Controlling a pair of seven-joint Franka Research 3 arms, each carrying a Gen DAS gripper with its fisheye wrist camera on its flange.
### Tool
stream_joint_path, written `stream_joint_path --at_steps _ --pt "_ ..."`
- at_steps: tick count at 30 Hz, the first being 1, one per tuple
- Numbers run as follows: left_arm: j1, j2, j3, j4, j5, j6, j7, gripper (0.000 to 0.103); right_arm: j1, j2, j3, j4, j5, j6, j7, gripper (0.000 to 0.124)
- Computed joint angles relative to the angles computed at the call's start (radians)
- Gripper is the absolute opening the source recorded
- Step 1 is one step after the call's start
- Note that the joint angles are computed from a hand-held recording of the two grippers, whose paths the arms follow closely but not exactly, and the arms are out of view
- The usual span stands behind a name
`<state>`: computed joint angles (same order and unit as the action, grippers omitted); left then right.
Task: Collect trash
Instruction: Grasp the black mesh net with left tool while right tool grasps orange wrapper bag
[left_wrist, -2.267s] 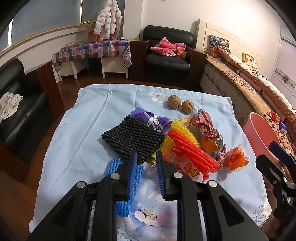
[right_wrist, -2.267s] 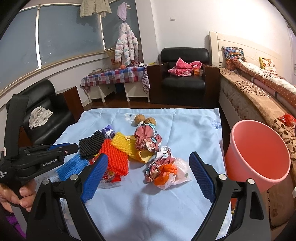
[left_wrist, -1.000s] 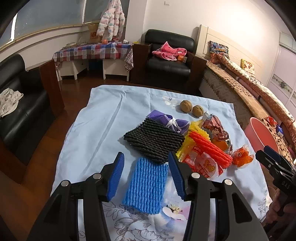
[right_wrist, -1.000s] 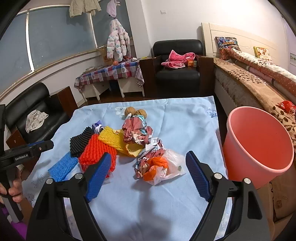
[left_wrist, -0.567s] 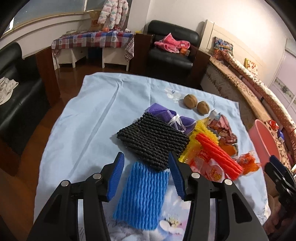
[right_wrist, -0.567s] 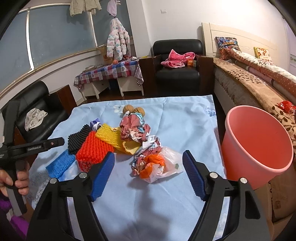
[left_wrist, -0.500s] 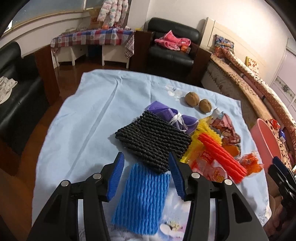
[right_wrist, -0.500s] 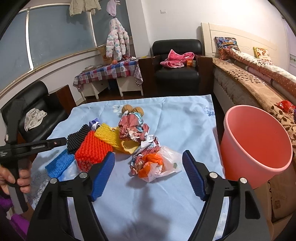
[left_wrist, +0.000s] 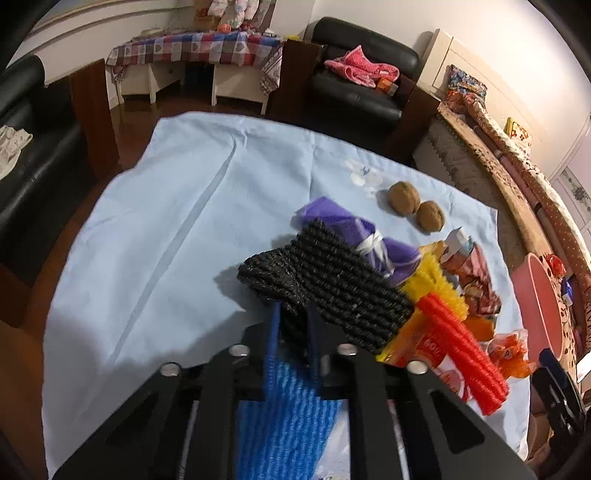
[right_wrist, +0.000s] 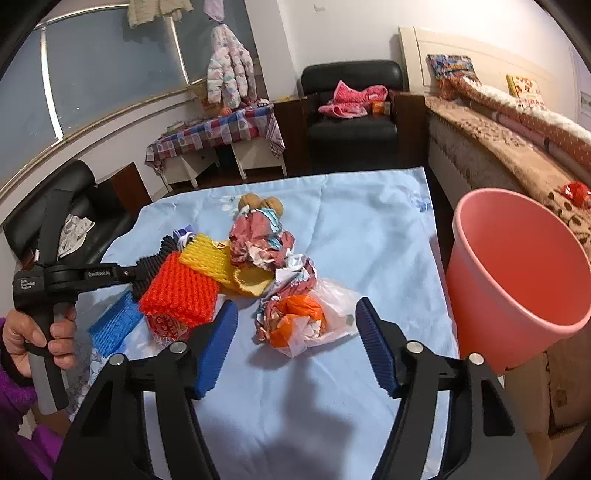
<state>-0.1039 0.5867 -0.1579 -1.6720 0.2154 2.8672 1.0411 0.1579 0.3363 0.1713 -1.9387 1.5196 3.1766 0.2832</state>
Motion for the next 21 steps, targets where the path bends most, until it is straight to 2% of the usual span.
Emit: stream_joint_path --at_steps 4,6,10,12,14,16,19,21 --pt "-0.026 -0.029 0.037 -0.028 0.037 0.048 -0.037 0.008 0.025 -0.007 -0.043 -0.042 -0.223 -0.024 0.216 0.056" --pt "-0.025 -0.041 0.037 -0.036 0.045 0.054 -0.044 0.008 0.035 -0.007 -0.066 -0.052 -0.317 -0.049 0.321 0.053" --pt "-0.005 -0.062 0.017 -0.044 0.046 0.077 -0.027 0.008 0.017 -0.003 -0.062 -0.048 -0.407 -0.087 0.440 0.049" --pt "-0.013 -0.079 0.030 -0.060 0.062 0.109 -0.029 0.008 -0.002 -0.003 -0.040 -0.048 -0.423 -0.089 0.467 0.046" --pt "-0.030 -0.098 0.055 -0.081 0.092 0.145 -0.040 0.008 -0.004 -0.002 -0.040 -0.053 -0.473 -0.108 0.531 0.038" --pt "-0.003 -0.108 0.025 -0.099 0.089 0.175 -0.011 0.008 0.021 0.003 -0.066 -0.061 -0.564 -0.113 0.625 0.033" --pt "0.019 -0.122 0.004 -0.133 0.088 0.230 0.024 0.008 0.080 0.016 -0.126 -0.070 -0.707 -0.100 0.774 0.013" --pt "0.061 -0.131 -0.042 -0.161 0.074 0.257 0.064 0.008 0.076 0.011 -0.121 -0.088 -0.733 -0.082 0.827 0.010"
